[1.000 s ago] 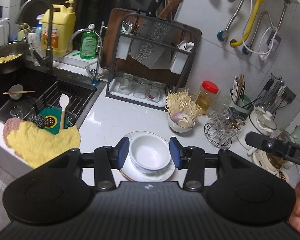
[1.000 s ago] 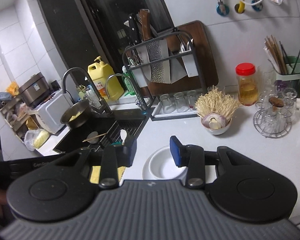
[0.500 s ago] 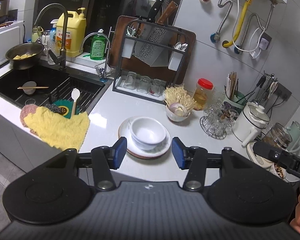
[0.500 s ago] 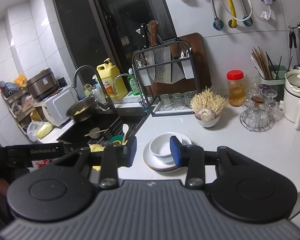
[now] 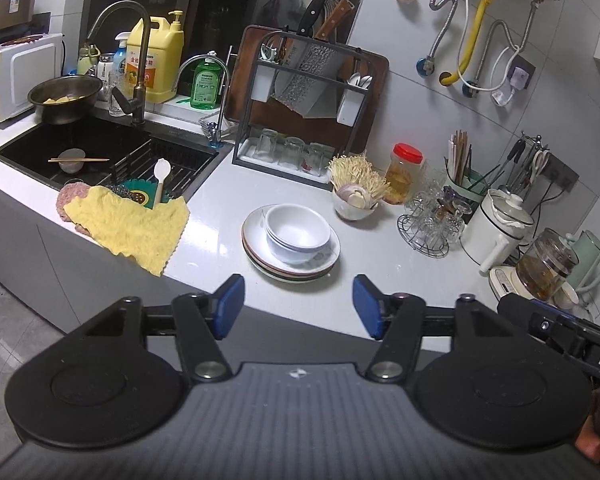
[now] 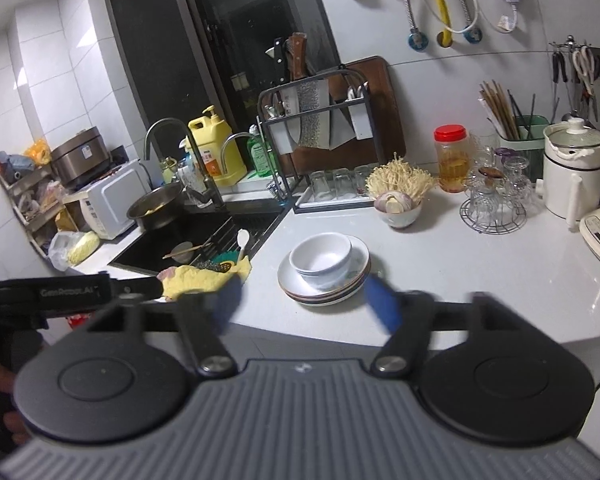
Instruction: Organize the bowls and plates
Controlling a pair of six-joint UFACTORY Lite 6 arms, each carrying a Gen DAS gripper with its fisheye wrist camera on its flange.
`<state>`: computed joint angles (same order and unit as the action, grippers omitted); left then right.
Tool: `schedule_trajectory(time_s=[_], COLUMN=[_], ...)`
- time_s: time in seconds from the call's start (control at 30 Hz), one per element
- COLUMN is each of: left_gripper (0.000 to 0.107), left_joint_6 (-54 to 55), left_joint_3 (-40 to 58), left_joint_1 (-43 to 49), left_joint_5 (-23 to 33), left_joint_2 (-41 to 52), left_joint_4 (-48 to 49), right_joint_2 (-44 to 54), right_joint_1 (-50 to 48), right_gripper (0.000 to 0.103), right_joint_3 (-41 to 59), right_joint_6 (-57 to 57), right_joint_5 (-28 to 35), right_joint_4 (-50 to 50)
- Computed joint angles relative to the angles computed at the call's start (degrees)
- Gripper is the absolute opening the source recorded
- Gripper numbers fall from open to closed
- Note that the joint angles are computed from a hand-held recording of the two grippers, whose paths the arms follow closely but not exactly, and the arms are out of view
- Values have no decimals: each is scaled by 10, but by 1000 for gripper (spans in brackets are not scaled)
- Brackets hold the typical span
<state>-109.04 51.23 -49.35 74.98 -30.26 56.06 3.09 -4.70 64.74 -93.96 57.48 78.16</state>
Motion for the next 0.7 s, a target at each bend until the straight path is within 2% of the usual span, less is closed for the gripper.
schedule_trajectory(time_s=[0.17,0.37,0.43,0.7], left_gripper=[82,91,93,97], left_joint_6=[-17,-46,-49,-39], left_joint_3=[-5,-7,-6,17], left_joint_1=[-49,-93,-98,-104], left_joint_5=[36,77,80,85], left_joint_2=[10,19,24,53], left_joint_4=[-17,-24,-25,-37], right_joint_2=[-20,-40,-40,-26], right_joint_1=[-10,-28,-33,-36], right_gripper=[78,80,86,87], right_joint_3=[-36,-67,-70,-58], right_joint_6=[-29,-42,-53,-60], right_joint_5=[-11,-6,-5,-31], right_joint_4=[-2,-12,-9,1])
